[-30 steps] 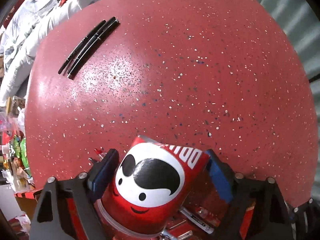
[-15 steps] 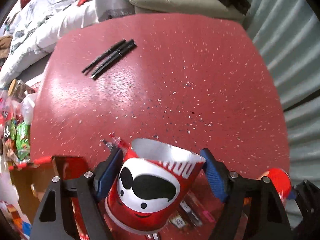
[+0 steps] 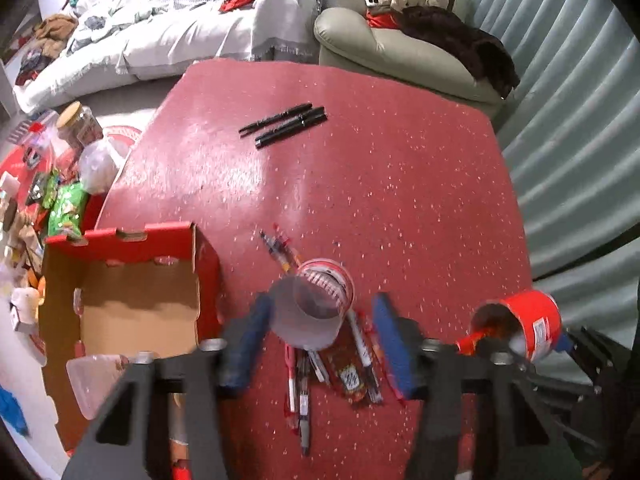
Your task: Organize rigid objects
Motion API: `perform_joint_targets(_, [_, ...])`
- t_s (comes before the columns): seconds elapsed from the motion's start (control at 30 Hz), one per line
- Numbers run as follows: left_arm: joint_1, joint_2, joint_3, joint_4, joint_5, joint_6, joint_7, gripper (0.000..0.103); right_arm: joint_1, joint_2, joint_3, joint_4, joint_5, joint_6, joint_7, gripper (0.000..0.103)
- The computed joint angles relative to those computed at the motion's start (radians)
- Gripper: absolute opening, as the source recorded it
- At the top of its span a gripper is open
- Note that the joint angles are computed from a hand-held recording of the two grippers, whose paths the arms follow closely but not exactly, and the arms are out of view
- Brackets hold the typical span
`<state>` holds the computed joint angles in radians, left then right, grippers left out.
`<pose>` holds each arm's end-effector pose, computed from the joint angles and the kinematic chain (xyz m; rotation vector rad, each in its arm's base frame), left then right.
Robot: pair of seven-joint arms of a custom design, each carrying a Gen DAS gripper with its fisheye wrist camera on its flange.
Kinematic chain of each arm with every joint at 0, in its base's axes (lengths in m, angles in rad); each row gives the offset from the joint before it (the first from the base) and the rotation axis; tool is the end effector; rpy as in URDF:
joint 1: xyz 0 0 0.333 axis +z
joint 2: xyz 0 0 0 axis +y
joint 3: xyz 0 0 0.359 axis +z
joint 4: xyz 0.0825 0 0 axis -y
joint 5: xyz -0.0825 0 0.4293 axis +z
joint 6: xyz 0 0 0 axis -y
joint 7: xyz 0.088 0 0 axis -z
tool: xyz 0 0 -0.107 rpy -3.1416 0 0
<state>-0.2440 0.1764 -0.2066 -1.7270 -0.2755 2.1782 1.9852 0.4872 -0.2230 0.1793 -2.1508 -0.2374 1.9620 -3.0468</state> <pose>0.6211 -0.3014 0.5348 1.2521 -2.8023 0.6117 0.4189 0.3166 0.5251 -0.9656 2.8390 -0.3485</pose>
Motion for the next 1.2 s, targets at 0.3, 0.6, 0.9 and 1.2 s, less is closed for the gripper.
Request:
perform_joint_targets(0.3, [0.006,0.032,-0.003,0.006,-0.015,0.038,0.052,0.101,0.002,0.036,0.006,0.052,-0.011,-0.013,-0.007,0.066])
perform_joint_targets(0.6, [-0.087,0.068,-0.007,-0.074,0.156,0.27,0.114,0.101,0.012,-0.043,0.011,-0.03,0.02,-0.02,0.077,0.066])
perform_joint_targets(0.9, [-0.158,0.131,0.015,-0.089,0.249,0.362,0.017,0.101,0.023,-0.11,-0.006,-0.122,0.079,0.005,0.081,0.066])
perform_joint_targets(1.2, [-0.181,0.238,0.021,0.047,0.256,0.202,-0.066,0.068,0.013,-0.115,-0.015,-0.137,0.082,0.015,0.045,0.066])
